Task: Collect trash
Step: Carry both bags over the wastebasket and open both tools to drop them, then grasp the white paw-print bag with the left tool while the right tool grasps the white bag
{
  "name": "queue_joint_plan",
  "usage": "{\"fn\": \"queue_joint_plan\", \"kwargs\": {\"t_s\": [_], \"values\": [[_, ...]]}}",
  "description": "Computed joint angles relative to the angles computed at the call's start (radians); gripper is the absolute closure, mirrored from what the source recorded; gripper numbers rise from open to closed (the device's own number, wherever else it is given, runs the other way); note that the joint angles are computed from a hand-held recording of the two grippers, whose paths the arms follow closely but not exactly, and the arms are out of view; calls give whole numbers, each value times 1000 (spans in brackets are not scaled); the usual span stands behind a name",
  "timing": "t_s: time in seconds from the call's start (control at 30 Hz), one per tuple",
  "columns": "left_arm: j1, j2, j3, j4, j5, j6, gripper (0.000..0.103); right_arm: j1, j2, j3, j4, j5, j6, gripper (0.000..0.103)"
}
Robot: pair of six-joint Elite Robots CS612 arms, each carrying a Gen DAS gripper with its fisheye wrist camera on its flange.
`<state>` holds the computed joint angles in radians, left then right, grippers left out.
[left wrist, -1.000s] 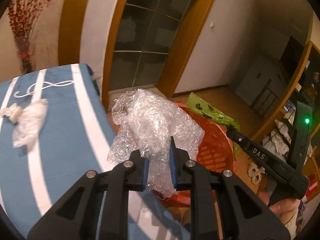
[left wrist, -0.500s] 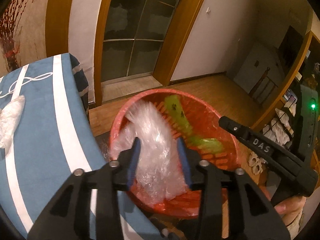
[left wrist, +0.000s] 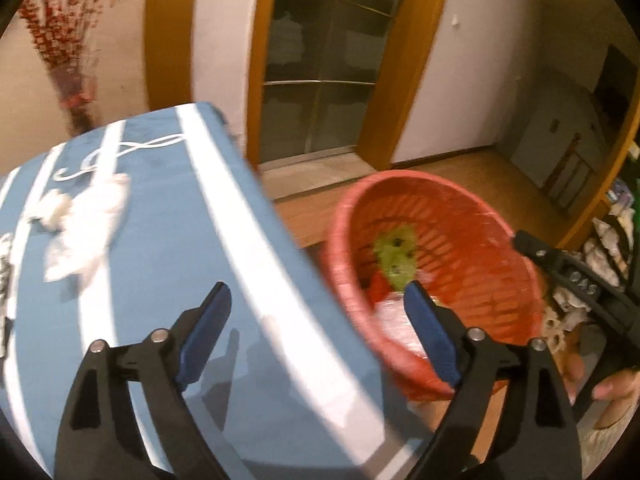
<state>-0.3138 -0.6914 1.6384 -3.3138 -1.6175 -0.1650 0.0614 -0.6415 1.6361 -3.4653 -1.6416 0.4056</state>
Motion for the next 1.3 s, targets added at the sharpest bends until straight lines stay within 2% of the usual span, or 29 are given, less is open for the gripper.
{"fn": "queue_joint_plan", "kwargs": {"t_s": [0.07,0.3,0.37,0.43,0.57,0.7,0.97,1.07,1.13,1.23,1.3], "values": [[10,-6,13,-7,37,-8,14,6,3,-1,-14,-24,-1,16],[67,-29,51,-10,171,-34,11,31,8,-7,-13,-94,-43,15],[83,-34,64,-13,230,-43,11,36,10,-10,-14,-103,-53,14],[100,-40,72,-13,300,-66,12,43,13,-12,-22,-111,-60,11],[135,-41,64,10,385,-137,12,54,15,-18,-34,-128,-72,9],[164,-40,50,43,406,-191,13,63,16,-27,-25,-128,-83,9],[184,-8,-9,133,373,-187,40,78,16,-44,-5,-95,-109,9],[191,0,-27,170,342,-202,56,87,19,-56,1,-79,-135,9],[197,3,-35,176,317,-209,75,94,21,-66,5,-72,-152,9],[202,4,-34,165,308,-194,82,108,26,-89,11,-49,-185,9],[207,3,-28,151,305,-188,83,118,32,-107,18,-30,-208,9]]}}
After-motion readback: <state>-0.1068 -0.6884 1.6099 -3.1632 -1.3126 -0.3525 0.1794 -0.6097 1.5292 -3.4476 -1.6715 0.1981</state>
